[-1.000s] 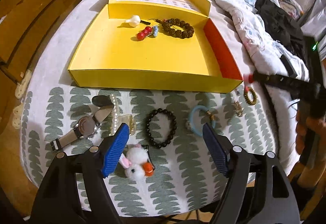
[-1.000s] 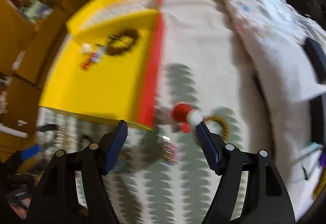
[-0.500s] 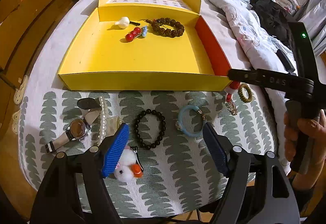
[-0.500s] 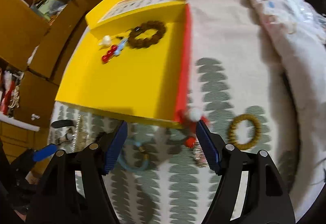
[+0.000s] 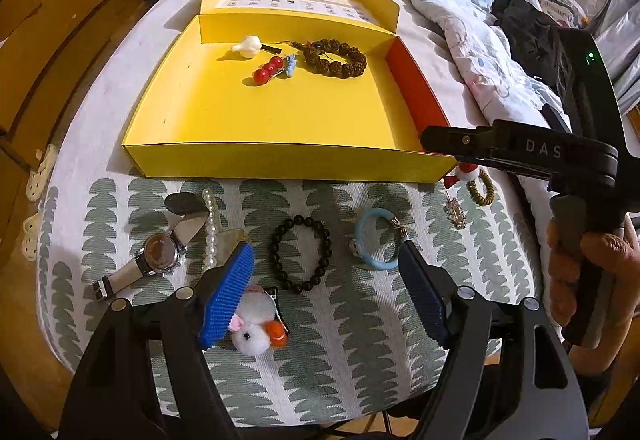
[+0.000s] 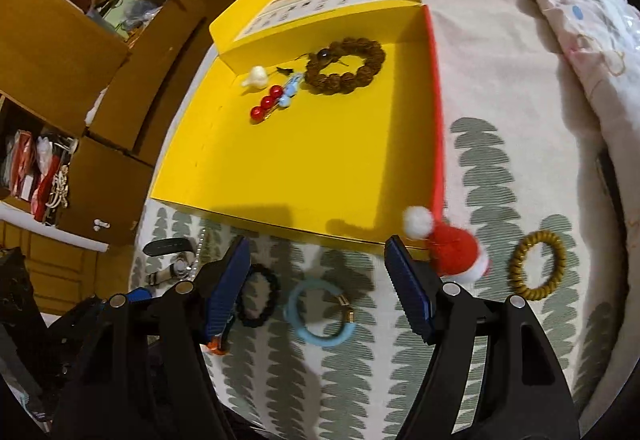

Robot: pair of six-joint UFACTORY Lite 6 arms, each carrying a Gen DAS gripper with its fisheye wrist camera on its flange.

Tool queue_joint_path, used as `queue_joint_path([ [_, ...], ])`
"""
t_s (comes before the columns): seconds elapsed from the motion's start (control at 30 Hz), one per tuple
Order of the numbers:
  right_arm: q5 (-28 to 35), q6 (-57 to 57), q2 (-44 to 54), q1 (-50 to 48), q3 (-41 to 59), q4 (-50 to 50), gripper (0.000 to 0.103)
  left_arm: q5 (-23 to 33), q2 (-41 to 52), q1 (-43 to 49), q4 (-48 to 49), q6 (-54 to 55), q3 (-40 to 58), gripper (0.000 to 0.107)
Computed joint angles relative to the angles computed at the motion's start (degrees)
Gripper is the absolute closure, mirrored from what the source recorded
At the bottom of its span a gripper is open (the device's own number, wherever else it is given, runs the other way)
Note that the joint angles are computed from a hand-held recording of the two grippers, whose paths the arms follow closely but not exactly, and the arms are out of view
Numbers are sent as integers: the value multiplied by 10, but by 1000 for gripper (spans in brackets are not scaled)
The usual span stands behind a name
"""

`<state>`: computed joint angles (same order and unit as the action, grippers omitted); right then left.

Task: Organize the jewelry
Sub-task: 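Move both open grippers back over the yellow box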

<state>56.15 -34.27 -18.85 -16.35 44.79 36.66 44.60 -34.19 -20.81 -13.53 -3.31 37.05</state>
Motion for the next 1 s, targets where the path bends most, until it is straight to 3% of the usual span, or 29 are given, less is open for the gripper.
queue_joint_path([
  [0.57, 38, -62, -33, -51, 15, 65, 31, 0, 14, 13, 12, -9, 41, 33],
  [0.73, -5, -54, -18, -31, 29, 55, 31, -27, 87, 64, -17, 36, 101, 32],
  [1.0, -102, -13, 79, 49, 86, 27, 31, -83, 301, 91, 20, 26, 247, 31],
])
